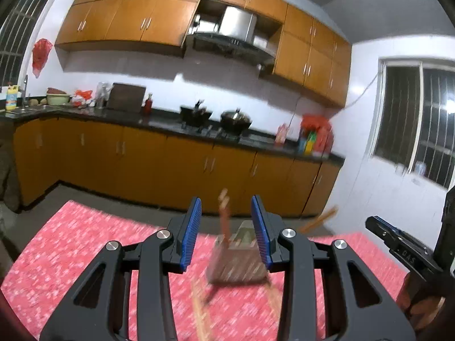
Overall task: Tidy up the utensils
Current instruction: 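Open the left tool over the holder while the right tool releases its chopstick into it, then close the left tool on a third chopstick while the right tool grasps another chopstick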
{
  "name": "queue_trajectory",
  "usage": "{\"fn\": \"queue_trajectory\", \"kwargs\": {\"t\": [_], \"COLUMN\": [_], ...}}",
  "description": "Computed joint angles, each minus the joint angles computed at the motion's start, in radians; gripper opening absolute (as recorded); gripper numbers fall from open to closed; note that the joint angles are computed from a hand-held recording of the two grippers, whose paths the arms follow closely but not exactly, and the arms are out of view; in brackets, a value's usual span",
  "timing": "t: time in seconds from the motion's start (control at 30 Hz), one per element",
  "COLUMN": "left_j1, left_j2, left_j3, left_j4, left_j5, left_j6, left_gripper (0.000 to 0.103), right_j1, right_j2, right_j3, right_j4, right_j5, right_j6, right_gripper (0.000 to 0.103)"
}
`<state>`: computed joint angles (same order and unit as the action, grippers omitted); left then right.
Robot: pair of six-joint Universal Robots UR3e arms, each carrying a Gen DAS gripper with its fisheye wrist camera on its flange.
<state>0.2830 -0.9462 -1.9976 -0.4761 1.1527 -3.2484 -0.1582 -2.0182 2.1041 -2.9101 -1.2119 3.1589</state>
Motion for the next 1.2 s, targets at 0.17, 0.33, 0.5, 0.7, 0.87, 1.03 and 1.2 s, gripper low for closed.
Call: {"fn": "queue_trajectory", "kwargs": {"t": [0.17,0.33,0.5,0.7,0.87,1.03,1.2], "left_j1": [-0.029,-0.035,-0.012,-0.027,-0.040,-0.053,-0.064], "left_j2": [0.025,0.016,0.077,0.077,0.052,0.035,0.025], "left_j3": [-0.126,-0.231,-0.330,-0.361,-0.365,-0.370,-0.373], "left_j4": [-0.143,-0.201,-0.242,-0.249,-0.244,-0.238,-0.238], "left_j5": [0.101,0.142,0.121,0.124,0.129,0.127,0.126], "left_j6": [0.114,0.155,0.177,0.169,0.158,0.149,0.148], "left_gripper": [0.037,0.036,0.036,0.036,0.036,0.036,0.034], "right_j1": [-0.003,0.054,0.099,0.164,0.182,0.182,0.236], "right_j2": [0.048,0.178,0.225,0.325,0.341,0.335,0.375], "right_j3": [0.131,0.210,0.230,0.167,0.163,0.164,0.156], "right_j4": [0.159,0.147,0.101,0.090,0.066,0.078,0.037], "right_j5": [-0.039,-0.082,-0.093,-0.157,-0.183,-0.185,-0.265], "right_j6": [-0.053,-0.061,-0.037,-0.020,-0.024,-0.038,-0.045], "right_gripper": [0.021,0.021,0.020,0.018,0.016,0.014,0.008]}}
